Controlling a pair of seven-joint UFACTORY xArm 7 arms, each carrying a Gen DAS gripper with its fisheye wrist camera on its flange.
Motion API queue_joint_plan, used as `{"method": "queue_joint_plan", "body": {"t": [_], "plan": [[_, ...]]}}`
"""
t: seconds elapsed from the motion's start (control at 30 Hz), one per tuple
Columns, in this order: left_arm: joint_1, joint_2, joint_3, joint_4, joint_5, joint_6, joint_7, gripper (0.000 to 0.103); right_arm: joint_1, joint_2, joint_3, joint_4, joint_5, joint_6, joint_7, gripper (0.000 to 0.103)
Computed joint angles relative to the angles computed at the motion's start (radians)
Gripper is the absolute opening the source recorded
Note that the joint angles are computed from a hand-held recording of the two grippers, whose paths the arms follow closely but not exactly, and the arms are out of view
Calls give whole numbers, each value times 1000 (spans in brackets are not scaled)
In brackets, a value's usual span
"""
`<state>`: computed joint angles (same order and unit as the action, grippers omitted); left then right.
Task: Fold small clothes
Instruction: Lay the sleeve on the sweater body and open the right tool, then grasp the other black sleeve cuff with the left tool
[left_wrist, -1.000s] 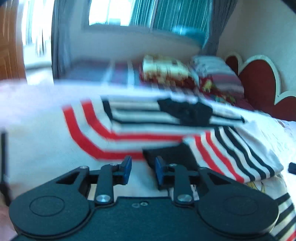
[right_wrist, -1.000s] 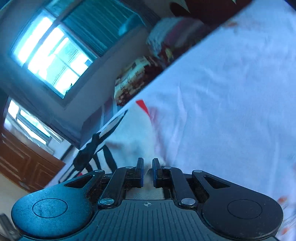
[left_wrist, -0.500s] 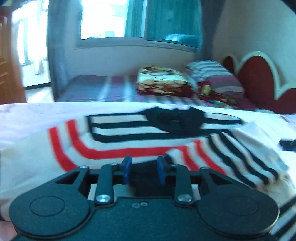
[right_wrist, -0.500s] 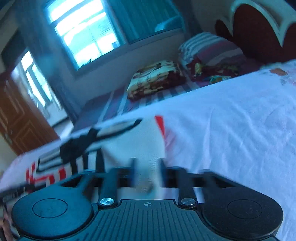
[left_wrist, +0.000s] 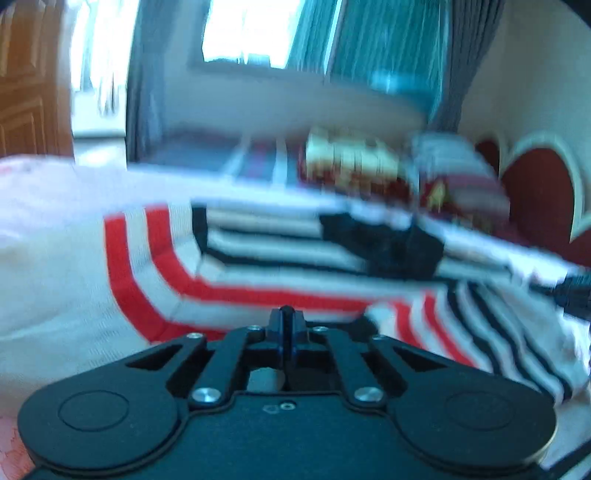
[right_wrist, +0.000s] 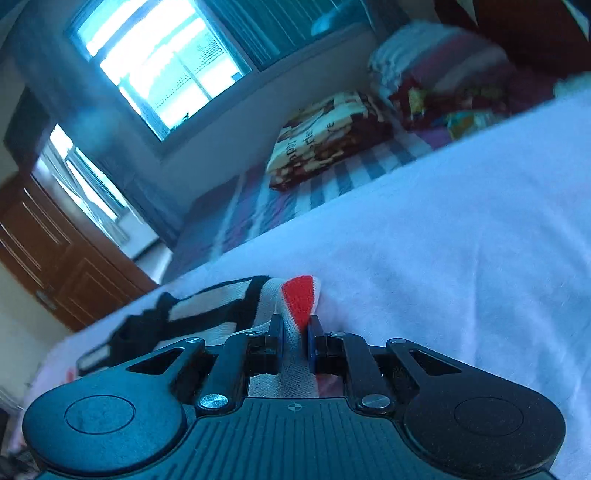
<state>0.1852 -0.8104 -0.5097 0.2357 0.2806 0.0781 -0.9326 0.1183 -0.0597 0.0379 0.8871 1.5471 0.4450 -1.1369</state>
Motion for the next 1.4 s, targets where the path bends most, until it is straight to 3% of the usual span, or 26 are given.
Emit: {"method": "queue_joint_plan", "body": {"t": [0.07,0.13,0.27,0.43,0.47,0.57,0.67,0.83,0.93,1.0,1.1,1.17,1.4], "plan": [[13,-18,-33,3,3,40,-24,3,20,-30,21,-18,99,-90,-131,10],[10,-1,-35,-1,9,55,-40,3,38,-4,42,-18,50,-167,-106,10],[-19,4,1,10,34,81,-25,4,41,7,33,-29,65,-148,-129,10],[4,35,-12,29,70,74,-29,5,53,-3,41,-39,65,-185,-157,13],[9,28,-15,26,72,70,-38,15,53,-10,40,-43,32,-185,-122,13],[62,-109,-103,2,71,115,-160,43,61,-72,37,-84,-13,-203,-91,13],[9,-171,-83,-6,92,91,-158,41,88,-157,39,-149,-15,-244,-112,13],[-39,-4,-93,104,140,73,-18,43,155,-273,45,-256,-61,-325,-75,13],[-77,74,-90,130,132,100,10,42,179,-355,55,-340,-167,-339,31,13],[-141,134,-40,144,113,152,46,43,197,-408,61,-392,-217,-335,78,13],[-112,139,-84,150,165,161,13,44,173,-439,120,-457,-371,-320,206,13],[-117,157,-77,167,178,178,6,45,216,-424,134,-479,-393,-407,208,13],[-147,148,-23,134,221,139,28,48,22,-413,334,-483,-668,-401,512,15]]}}
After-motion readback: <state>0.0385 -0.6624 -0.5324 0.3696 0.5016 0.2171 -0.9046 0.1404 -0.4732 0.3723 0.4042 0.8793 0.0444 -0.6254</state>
